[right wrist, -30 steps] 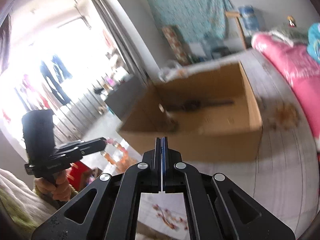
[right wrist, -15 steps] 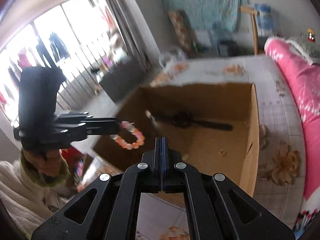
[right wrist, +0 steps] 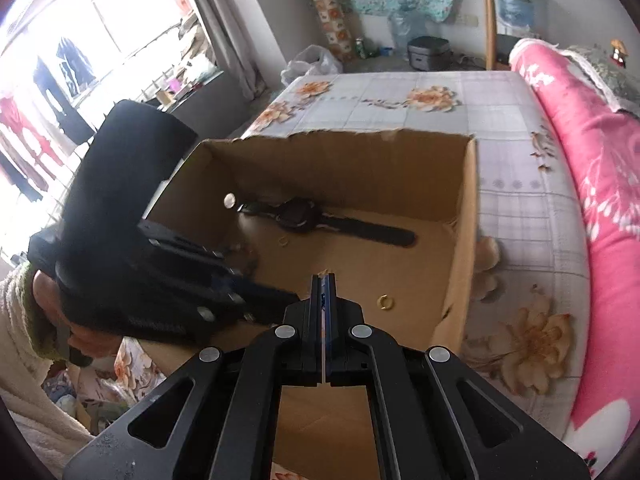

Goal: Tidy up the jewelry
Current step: 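Open the left tool to drop the bracelet while the right tool releases the silver charm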

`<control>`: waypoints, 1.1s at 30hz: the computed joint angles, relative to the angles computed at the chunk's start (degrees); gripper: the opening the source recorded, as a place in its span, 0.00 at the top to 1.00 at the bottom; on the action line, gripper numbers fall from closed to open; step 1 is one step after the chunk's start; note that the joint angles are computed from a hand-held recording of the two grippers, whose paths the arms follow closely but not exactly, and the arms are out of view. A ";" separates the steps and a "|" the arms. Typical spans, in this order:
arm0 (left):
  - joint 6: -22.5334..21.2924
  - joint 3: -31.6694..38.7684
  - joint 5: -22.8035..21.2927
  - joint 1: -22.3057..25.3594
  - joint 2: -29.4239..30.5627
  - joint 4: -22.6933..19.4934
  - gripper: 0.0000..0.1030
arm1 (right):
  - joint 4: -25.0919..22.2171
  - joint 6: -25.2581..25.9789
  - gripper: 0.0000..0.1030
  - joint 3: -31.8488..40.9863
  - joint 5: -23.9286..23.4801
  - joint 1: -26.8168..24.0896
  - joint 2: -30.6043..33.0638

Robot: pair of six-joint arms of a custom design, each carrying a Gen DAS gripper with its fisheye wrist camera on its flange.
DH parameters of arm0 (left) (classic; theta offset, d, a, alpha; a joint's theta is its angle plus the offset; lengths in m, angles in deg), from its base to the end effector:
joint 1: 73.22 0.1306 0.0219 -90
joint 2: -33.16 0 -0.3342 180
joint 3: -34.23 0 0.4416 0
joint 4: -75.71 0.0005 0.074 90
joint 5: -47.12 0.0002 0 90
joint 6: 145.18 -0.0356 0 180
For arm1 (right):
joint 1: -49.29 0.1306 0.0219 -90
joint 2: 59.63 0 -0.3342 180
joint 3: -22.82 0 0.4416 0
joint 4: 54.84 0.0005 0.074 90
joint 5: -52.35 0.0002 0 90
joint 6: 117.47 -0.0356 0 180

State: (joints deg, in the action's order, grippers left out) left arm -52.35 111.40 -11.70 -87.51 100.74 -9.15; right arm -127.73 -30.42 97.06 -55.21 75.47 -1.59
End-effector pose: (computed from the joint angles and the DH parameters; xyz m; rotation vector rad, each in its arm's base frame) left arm 0.3405 -0.1063 0.4120 0.3872 2.8286 -0.8421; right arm 0.2900 0.1540 0.4470 -0.6399 2.5176 0.5831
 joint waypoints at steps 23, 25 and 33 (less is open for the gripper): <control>2.87 -3.42 -7.16 10.27 -18.81 4.33 0.41 | -1.01 -1.24 0.91 6.32 2.03 0.34 10.16; 3.00 -4.01 -9.34 11.21 -21.01 5.61 0.39 | -0.31 -2.27 0.91 5.54 1.62 0.04 8.89; 3.35 -9.00 -17.52 18.04 -30.77 7.85 0.20 | 6.60 -10.77 0.61 -2.95 6.87 -1.71 -9.85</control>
State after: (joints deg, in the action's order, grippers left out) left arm -49.00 102.41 -29.22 -69.47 69.97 -1.30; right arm -121.13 -41.19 94.12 -48.34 73.76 -11.44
